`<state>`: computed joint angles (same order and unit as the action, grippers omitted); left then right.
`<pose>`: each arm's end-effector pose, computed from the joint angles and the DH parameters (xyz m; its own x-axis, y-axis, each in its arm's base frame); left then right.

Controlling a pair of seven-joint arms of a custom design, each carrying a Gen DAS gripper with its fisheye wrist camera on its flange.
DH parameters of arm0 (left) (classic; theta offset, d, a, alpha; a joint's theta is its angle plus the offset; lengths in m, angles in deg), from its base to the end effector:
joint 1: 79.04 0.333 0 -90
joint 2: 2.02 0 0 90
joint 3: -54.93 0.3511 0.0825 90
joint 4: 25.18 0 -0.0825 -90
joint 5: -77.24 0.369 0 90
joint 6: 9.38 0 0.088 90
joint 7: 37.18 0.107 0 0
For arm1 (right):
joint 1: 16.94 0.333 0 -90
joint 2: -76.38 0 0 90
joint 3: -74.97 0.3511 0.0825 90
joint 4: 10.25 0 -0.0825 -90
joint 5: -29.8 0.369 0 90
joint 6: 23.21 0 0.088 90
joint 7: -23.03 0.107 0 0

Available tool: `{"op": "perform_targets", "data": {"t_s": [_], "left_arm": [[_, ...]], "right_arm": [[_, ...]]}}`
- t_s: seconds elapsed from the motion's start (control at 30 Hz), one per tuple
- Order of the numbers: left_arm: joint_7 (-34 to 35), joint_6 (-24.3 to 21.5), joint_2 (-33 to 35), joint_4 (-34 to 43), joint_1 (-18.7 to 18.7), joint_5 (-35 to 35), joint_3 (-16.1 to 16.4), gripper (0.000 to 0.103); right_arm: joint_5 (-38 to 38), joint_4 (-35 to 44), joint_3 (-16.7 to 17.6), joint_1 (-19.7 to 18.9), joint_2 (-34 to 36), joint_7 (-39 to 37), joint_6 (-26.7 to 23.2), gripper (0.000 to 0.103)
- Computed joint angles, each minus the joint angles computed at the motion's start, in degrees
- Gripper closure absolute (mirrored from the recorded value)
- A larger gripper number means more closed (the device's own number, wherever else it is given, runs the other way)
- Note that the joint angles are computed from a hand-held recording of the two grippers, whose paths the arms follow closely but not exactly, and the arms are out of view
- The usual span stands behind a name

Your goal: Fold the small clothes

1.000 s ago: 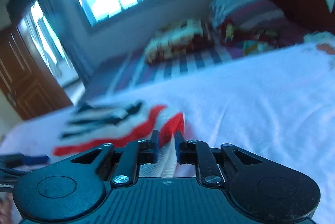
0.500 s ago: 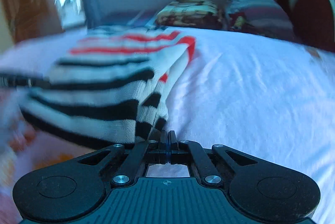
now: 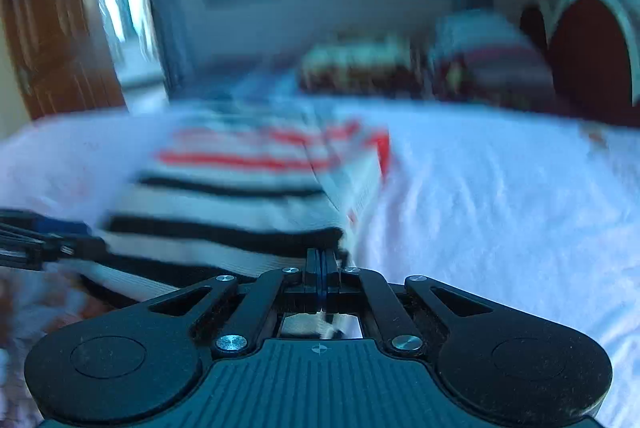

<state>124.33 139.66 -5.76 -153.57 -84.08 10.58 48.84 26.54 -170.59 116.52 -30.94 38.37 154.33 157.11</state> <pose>0.5208 -0.0842 0.4755 -0.5796 -0.7769 0.2460 -0.6526 0.2617 -0.7111 0.3173 0.2006 0.4860 -0.0415 -0.9929 -0.1112 -0.5825 0.1145 -0.8047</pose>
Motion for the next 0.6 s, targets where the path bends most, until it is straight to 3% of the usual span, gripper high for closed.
{"op": "perform_targets", "data": {"t_s": [0.07, 0.1, 0.13, 0.2, 0.23, 0.3, 0.33, 0.4, 0.47, 0.53, 0.57, 0.6], "left_arm": [[-0.63, 0.01, -0.13, -0.68, 0.21, 1.00, 0.14, 0.038], [-1.32, 0.94, 0.30, -1.06, 0.13, 2.36, -0.12, 0.037], [-2.29, 2.09, 0.98, -1.20, -0.03, 3.77, -0.46, 0.036], [-2.60, 2.39, 1.32, -1.13, -0.09, 3.21, -0.65, 0.035], [-3.97, 2.81, 0.97, -1.00, -0.10, 5.18, -0.86, 0.035], [-1.98, 2.92, -0.41, -1.02, -0.22, 3.95, -0.47, 0.036], [-0.07, 3.15, -0.80, -1.10, -0.33, 2.09, -0.07, 0.037], [1.94, 2.11, -0.48, 0.35, -0.39, -0.97, 0.61, 0.037], [-0.19, 3.82, 1.19, 2.28, -0.55, -0.03, -0.15, 0.037], [-5.44, 6.26, 3.21, 3.49, -0.85, 5.39, -1.39, 0.037], [-11.24, 7.48, 4.59, 3.79, -1.01, 12.78, -1.99, 0.035], [-13.57, 7.56, 5.42, 3.99, -0.91, 16.15, -2.33, 0.035]], "right_arm": [[2.71, -1.81, 1.46, 0.90, -3.18, -1.50, 1.43, 0.103], [0.61, -1.90, -0.36, 2.98, -1.77, 0.10, 0.03, 0.103], [1.95, -0.73, -2.24, 5.39, 1.65, -1.73, -4.37, 0.103], [-2.10, -0.24, -2.03, 4.57, 4.37, 2.21, -4.13, 0.103], [0.46, 0.52, -1.94, 4.87, 3.31, 1.13, -5.86, 0.103], [-1.97, 0.36, -3.67, 5.72, 0.37, 2.63, -4.86, 0.103], [-4.41, -0.04, -3.34, 4.36, -1.49, 5.48, -2.63, 0.103], [-1.10, 0.69, 2.24, -1.81, -4.14, 3.08, 0.22, 0.103], [-1.14, 2.14, 5.97, -8.24, -2.52, 2.49, 3.34, 0.103], [-1.18, 4.79, 5.33, -8.82, 3.79, 0.07, 0.38, 0.103], [-0.86, 5.79, 5.56, -9.28, 7.45, -1.16, -2.48, 0.103], [-4.28, 6.15, 3.79, -8.31, 9.10, 1.60, -2.15, 0.103]]}}
